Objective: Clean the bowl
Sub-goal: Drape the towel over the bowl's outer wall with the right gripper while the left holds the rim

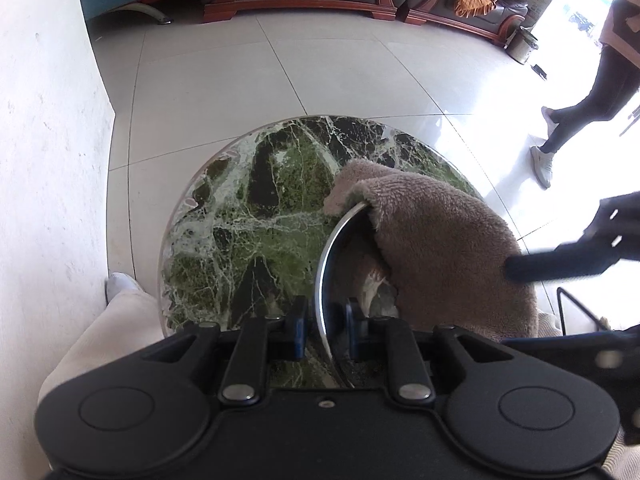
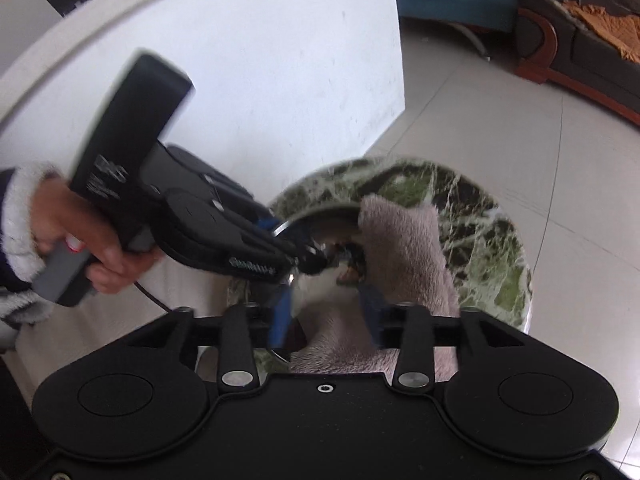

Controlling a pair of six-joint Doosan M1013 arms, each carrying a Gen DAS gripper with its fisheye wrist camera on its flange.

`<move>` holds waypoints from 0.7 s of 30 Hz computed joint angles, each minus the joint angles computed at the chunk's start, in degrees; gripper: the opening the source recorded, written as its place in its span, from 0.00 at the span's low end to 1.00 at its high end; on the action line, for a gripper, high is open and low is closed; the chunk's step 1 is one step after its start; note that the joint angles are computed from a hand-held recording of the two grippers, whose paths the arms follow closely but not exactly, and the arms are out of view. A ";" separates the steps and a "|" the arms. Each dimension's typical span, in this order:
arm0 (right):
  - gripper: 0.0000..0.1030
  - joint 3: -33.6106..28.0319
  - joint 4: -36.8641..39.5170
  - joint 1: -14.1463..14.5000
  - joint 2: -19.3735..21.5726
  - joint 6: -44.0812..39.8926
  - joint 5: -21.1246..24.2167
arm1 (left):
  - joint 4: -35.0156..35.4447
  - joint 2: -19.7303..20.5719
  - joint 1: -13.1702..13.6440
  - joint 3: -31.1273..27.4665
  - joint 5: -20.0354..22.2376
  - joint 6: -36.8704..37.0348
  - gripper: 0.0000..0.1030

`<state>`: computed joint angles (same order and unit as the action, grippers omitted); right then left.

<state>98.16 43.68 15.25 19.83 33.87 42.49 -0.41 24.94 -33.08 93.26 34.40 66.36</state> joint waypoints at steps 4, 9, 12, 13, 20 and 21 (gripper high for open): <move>0.48 -0.08 2.54 -1.16 -0.49 0.67 -2.70 | 0.09 0.16 -0.05 -0.14 0.23 -0.20 0.16; 0.45 -2.61 -5.80 -1.07 2.54 10.14 -5.37 | 0.57 0.29 -0.21 -0.44 0.82 -0.78 0.16; 0.36 -4.35 -7.96 -0.63 4.55 10.28 -3.97 | 0.70 0.41 -0.29 -0.67 1.23 -0.98 0.16; 0.34 -4.88 -8.75 -0.40 5.04 10.01 -3.52 | 0.63 0.48 -0.28 -0.77 1.34 -1.04 0.16; 0.14 -6.16 -10.60 0.24 6.56 8.89 -2.56 | 2.82 0.59 -0.74 -0.93 1.60 -4.36 0.16; 0.12 -5.83 -10.33 0.13 6.43 9.02 -2.65 | 3.43 0.59 -0.87 -0.90 1.55 -5.18 0.17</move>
<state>92.33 33.34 15.37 26.26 42.88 39.84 3.02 25.53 -33.95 92.35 35.95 61.18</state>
